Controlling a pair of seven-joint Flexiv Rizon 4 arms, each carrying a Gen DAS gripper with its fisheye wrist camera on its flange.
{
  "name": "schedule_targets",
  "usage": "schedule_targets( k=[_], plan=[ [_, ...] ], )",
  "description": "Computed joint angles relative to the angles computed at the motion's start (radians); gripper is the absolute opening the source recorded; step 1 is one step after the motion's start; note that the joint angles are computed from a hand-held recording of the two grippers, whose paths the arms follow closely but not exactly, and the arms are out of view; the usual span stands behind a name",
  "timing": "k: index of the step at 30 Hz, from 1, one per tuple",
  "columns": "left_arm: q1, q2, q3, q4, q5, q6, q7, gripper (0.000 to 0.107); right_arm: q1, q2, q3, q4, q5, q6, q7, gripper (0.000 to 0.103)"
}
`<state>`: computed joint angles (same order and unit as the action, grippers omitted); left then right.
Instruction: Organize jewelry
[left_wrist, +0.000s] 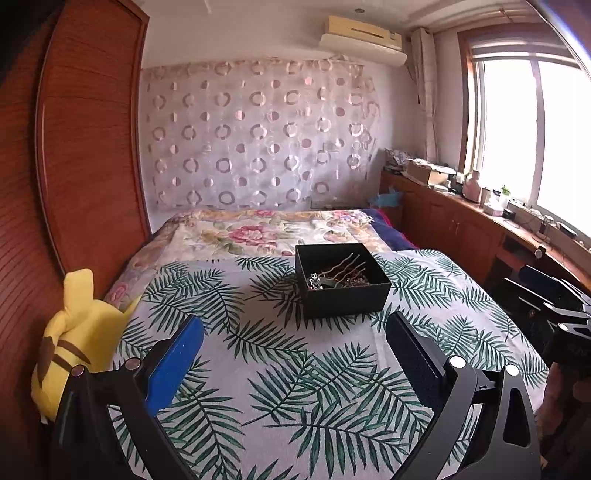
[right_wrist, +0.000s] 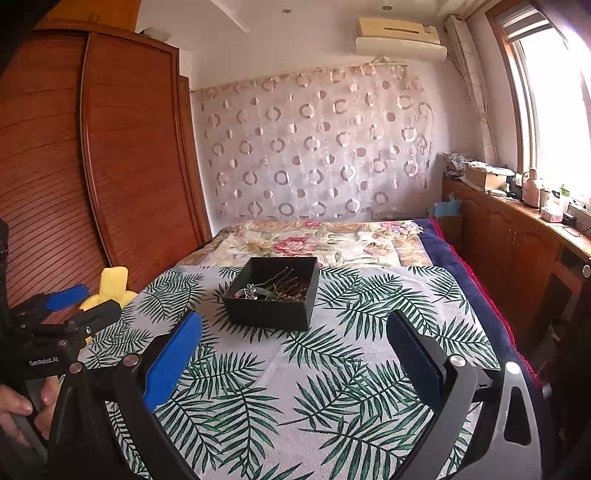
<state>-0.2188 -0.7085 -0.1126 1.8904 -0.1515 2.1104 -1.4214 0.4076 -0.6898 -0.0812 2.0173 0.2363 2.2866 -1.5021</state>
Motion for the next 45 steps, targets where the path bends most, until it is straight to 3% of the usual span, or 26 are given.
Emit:
schedule_targets(
  k=[45],
  plan=[
    [-0.017,0.012,0.01,0.012,-0.016,0.02,0.006,0.095,-0.004,0.002,-0.002,0.001,-0.005,-0.009,-0.001,0.101]
  ],
)
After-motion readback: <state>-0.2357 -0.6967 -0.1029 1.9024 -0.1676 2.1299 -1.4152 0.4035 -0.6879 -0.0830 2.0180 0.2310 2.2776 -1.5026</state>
